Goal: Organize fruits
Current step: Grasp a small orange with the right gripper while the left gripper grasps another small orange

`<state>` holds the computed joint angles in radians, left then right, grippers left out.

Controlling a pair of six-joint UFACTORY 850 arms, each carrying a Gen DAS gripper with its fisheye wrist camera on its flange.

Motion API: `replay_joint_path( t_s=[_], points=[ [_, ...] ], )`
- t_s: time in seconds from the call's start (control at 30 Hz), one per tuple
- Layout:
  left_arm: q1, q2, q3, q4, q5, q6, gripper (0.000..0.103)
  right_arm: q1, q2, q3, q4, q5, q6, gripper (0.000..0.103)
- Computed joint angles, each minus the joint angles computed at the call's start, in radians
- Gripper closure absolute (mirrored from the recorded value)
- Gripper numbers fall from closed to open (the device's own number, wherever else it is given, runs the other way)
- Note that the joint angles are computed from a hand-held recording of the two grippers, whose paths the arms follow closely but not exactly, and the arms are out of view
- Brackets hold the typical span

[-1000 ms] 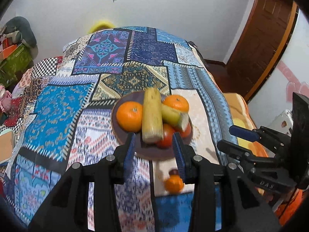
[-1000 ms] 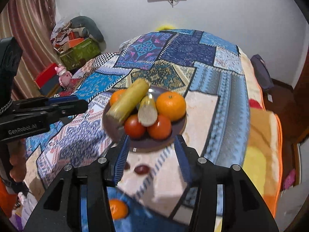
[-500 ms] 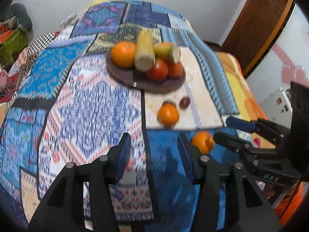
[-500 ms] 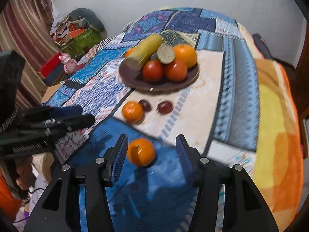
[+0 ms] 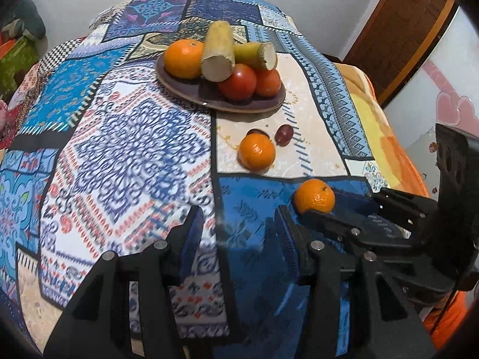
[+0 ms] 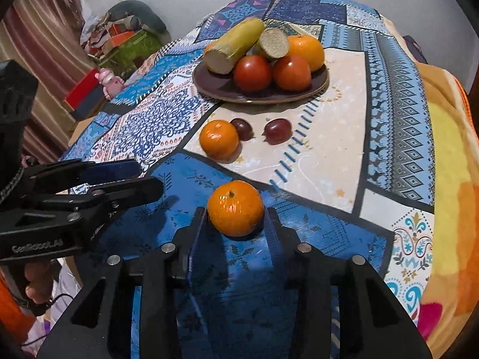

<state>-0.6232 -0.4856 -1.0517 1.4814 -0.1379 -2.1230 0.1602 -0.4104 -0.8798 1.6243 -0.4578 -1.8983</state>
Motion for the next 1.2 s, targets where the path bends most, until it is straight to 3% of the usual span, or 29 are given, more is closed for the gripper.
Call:
replay_joint_path(
  t_s=[0.13, 0.23, 0.33, 0.4, 0.47, 0.6, 0.77, 1.2],
  points=[
    [0.006, -0.042, -0.062, -0.150, -0.002, 0.178, 0.054, -0.023, 0.012, 0.004, 0.052, -0.007, -0.053, 0.070],
    [0.018, -0.084, -0.118, -0.345, 0.005, 0.385, 0.054, -0.042, 0.013, -0.005, 0.057, -0.019, -0.059, 0.080],
    [0.026, -0.131, -0.179, -0.553, -0.012, 0.604, 0.054, -0.058, 0.001, -0.025, 0.011, -0.030, -0.030, 0.080],
    [0.028, -0.151, -0.205, -0.625, -0.022, 0.681, 0.054, -0.064, -0.008, -0.035, -0.024, -0.049, 0.002, 0.080],
    [0.030, -0.168, -0.229, -0.648, -0.032, 0.713, 0.054, -0.063, -0.012, -0.037, -0.032, -0.053, 0.008, 0.072],
    [0.030, -0.191, -0.259, -0.642, -0.060, 0.723, 0.068, -0.058, -0.027, -0.048, -0.050, -0.067, 0.034, 0.064],
    [0.035, -0.176, -0.233, -0.551, -0.031, 0.620, 0.068, -0.053, -0.050, -0.070, -0.102, -0.102, 0.089, 0.064],
    [0.048, -0.079, -0.110, -0.116, -0.036, 0.153, 0.068, -0.043, -0.084, -0.101, -0.107, -0.083, 0.127, 0.069]
  ],
)
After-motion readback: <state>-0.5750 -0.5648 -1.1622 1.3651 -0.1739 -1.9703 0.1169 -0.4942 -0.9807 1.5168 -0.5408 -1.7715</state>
